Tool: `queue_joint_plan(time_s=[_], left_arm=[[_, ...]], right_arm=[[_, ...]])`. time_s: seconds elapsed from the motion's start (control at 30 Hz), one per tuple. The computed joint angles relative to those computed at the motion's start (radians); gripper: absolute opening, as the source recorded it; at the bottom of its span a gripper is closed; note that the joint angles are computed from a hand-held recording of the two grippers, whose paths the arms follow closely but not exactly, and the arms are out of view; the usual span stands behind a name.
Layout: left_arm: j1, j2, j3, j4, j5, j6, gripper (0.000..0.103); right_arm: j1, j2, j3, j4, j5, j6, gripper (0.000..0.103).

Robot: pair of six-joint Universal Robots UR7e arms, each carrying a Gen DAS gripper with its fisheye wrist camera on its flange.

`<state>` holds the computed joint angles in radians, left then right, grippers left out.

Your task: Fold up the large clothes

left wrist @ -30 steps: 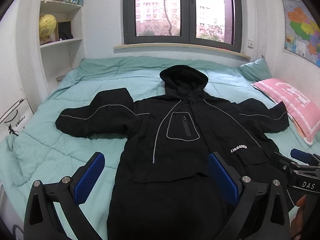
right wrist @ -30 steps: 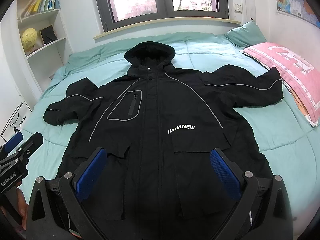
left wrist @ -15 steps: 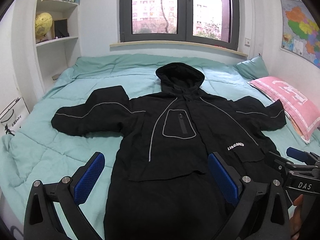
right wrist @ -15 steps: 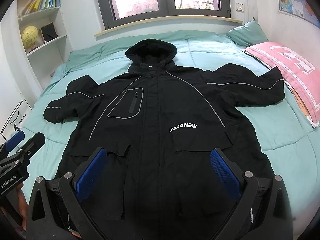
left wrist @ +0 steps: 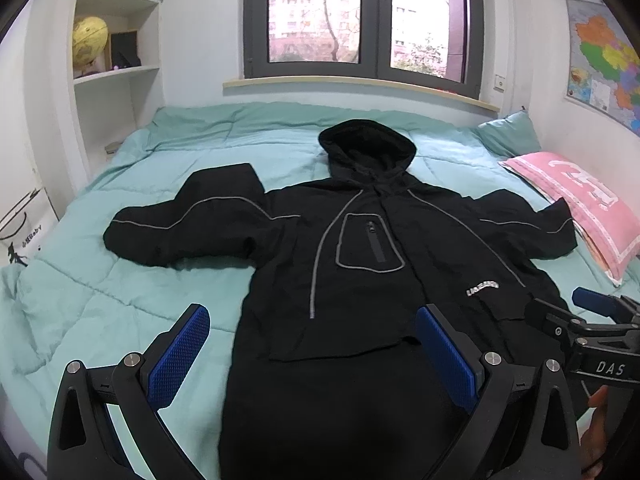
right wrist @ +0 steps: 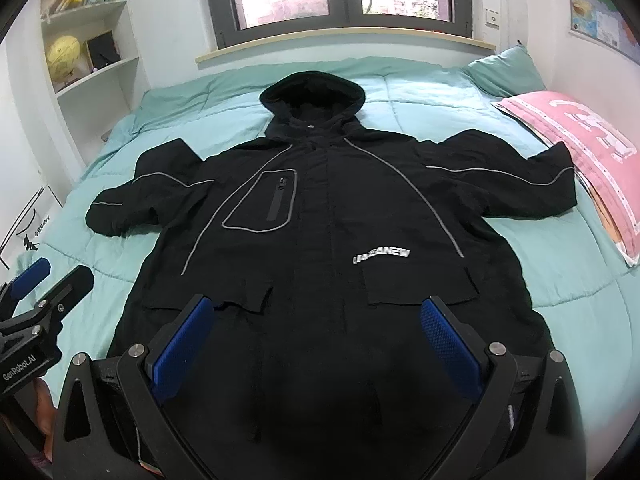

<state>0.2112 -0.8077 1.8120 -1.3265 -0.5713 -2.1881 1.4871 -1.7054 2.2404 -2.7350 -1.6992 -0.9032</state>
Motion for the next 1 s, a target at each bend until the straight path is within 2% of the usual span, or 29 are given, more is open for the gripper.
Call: queue_joint_plan(time_s=[0.23,0.33,0.4,0.5,0.6,0.67,0.77,0.87,0.93,1.0], left_arm=[[0.001,-0.076,0.106,-0.044,-0.019,-0.04,0.102],[0.007,-0.122,0.148,-0.026,-0.008,-0.063,0.102],[0.019,-0.16,0.163,0.042,-0.005,-0.102,0.102],[0.047,-0.242,0.187,0.188,0.005,-0.185,0.102],[0.088,-0.319,0.194,0.341,0.006,-0.293,0.102],[0.126,-0.411,0.236,0.378,0.052,-0.331,0.102],[0.207,-0.576,0.329,0.307,0.112,-0.315,0.102],[0.311,-0.713,0.398,0.246,0.157,-0.272,0.102],[0.365,-0.835,0.486,0.077,0.207,-0.17,0.102],[0.433,-0.94,0.566,-0.077,0.265,-0.099,0.102]], right_arm=[[0.092,0.072,0.003,0.015,-0.017,0.039,0.103],[0.135,0.137,-0.01,-0.006,0.017,0.056,0.103],[0.159,0.199,-0.018,-0.071,0.033,0.05,0.103],[0.188,0.334,-0.043,-0.247,0.027,0.028,0.103],[0.177,0.467,-0.07,-0.414,0.064,-0.031,0.103],[0.165,0.561,-0.098,-0.488,0.061,-0.027,0.103],[0.142,0.677,-0.118,-0.599,0.024,-0.035,0.103],[0.109,0.738,-0.109,-0.668,0.0,-0.081,0.103],[0.104,0.748,-0.116,-0.656,-0.017,-0.085,0.103],[0.097,0.746,-0.117,-0.646,-0.004,-0.083,0.103]])
